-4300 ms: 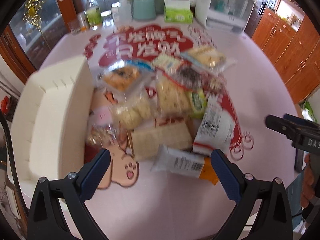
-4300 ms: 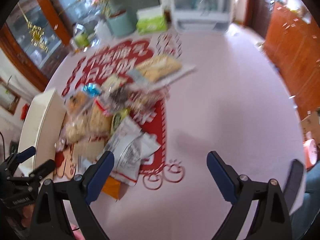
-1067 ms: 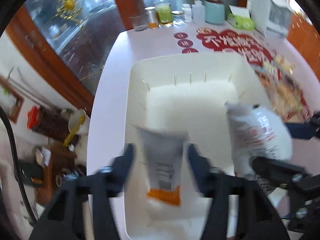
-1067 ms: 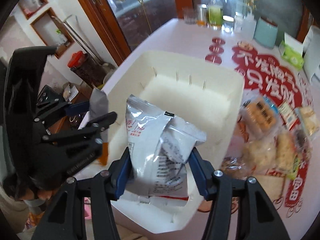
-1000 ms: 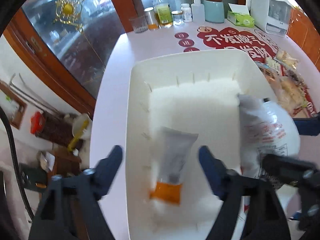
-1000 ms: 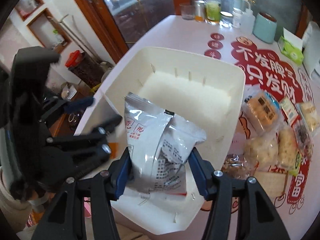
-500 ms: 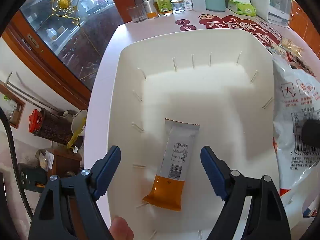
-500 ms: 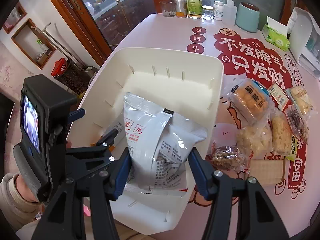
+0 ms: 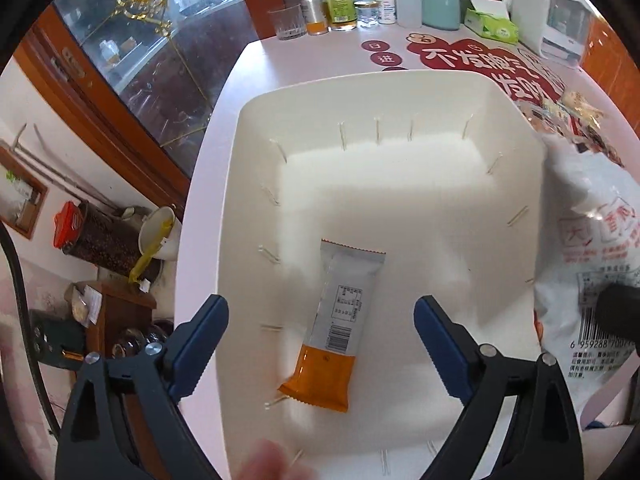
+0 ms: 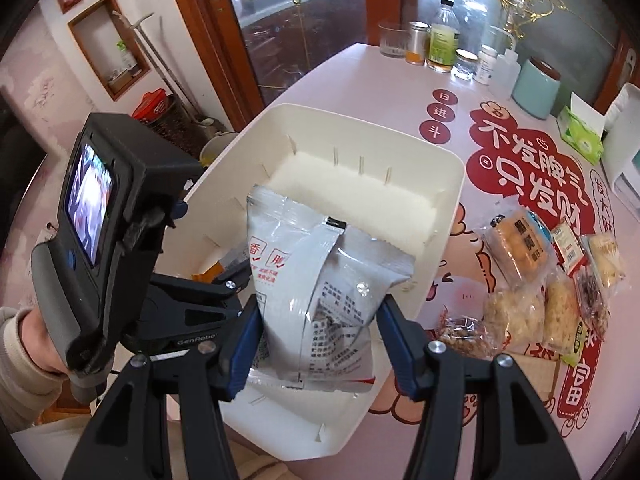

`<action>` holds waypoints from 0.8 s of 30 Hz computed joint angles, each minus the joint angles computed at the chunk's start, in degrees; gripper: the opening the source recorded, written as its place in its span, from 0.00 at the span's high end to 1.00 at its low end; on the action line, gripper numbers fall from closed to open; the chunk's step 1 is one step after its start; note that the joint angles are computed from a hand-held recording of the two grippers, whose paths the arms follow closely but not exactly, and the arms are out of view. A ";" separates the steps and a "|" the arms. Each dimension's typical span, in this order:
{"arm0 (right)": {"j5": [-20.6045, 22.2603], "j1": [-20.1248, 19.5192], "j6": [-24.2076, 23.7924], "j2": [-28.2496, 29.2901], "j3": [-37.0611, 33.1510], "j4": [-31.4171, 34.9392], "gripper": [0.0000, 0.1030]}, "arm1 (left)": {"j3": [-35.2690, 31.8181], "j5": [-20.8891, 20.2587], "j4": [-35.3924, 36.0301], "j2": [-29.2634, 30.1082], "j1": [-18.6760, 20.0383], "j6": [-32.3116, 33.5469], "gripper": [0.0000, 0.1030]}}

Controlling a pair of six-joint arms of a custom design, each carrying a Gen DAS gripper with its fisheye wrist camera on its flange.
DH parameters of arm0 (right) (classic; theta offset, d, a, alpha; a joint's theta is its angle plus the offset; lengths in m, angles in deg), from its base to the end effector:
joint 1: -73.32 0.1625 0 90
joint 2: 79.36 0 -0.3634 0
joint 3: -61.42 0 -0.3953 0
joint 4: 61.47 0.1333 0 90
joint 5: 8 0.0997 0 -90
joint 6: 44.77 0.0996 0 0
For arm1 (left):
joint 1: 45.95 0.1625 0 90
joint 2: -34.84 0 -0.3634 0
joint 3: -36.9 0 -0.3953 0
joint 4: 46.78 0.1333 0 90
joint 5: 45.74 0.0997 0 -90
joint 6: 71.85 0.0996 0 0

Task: Organize snacks
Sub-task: 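Carry the bar into the white tray and open the left tool, then lower the white bag into the tray and open the right tool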

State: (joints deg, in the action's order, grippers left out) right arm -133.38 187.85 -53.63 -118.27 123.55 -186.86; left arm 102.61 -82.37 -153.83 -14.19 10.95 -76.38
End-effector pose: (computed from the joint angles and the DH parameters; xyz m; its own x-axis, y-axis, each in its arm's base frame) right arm 0.3846 -0.6606 0.1765 -0.7205 -0.3617 0.5917 -0.5230 0.8437 -0.1211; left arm -0.2129 -0.7171 0.2646 -0.5442 0.2543 -0.7995 0.5047 0.8605 -0.0698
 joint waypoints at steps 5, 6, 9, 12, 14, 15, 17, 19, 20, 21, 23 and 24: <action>1.88 0.05 -2.57 -1.78 2.42 -2.53 0.44 | 0.33 2.31 1.23 -0.72 -1.41 -1.06 0.09; 2.27 0.06 -3.12 -2.20 3.00 -3.05 0.44 | -0.36 2.35 2.95 -0.62 -1.59 -2.73 0.09; 4.00 -0.02 -4.94 -3.73 4.91 -4.72 0.44 | -1.19 2.29 4.92 -0.76 -2.12 -6.23 0.09; 6.15 -0.33 -7.40 -6.03 7.65 -7.53 0.44 | -2.52 0.63 6.94 -0.71 -2.52 -8.90 0.08; 7.85 -0.68 -8.80 -7.56 9.34 -8.92 0.44 | -4.28 -1.31 9.49 -0.02 -2.77 -10.73 0.07; 8.60 -0.87 -9.52 -8.34 10.17 -9.56 0.43 | -4.64 -1.27 10.45 0.20 -2.98 -12.02 0.07; 9.90 -1.34 -11.15 -10.04 11.80 -10.80 0.43 | -6.14 -1.47 13.23 1.15 -3.41 -14.49 0.07; 11.20 -1.94 -12.49 -11.78 13.13 -11.33 0.43 | -7.31 -0.39 15.30 2.06 -4.16 -17.11 0.07; 12.05 -2.30 -12.91 -12.88 13.92 -11.69 0.43 | -7.75 0.35 15.96 2.40 -4.45 -18.37 0.07; 13.11 -2.77 -13.19 -14.12 14.75 -11.98 0.43 | -8.55 0.68 16.65 2.86 -4.68 -19.64 0.07; 15.41 -4.10 -13.17 -17.31 16.71 -12.82 0.43 | -10.66 0.15 18.26 3.91 -5.28 -22.66 0.07; 16.51 -4.82 -13.14 -18.80 17.60 -13.20 0.43 | -11.42 0.01 18.65 4.29 -5.59 -23.73 0.07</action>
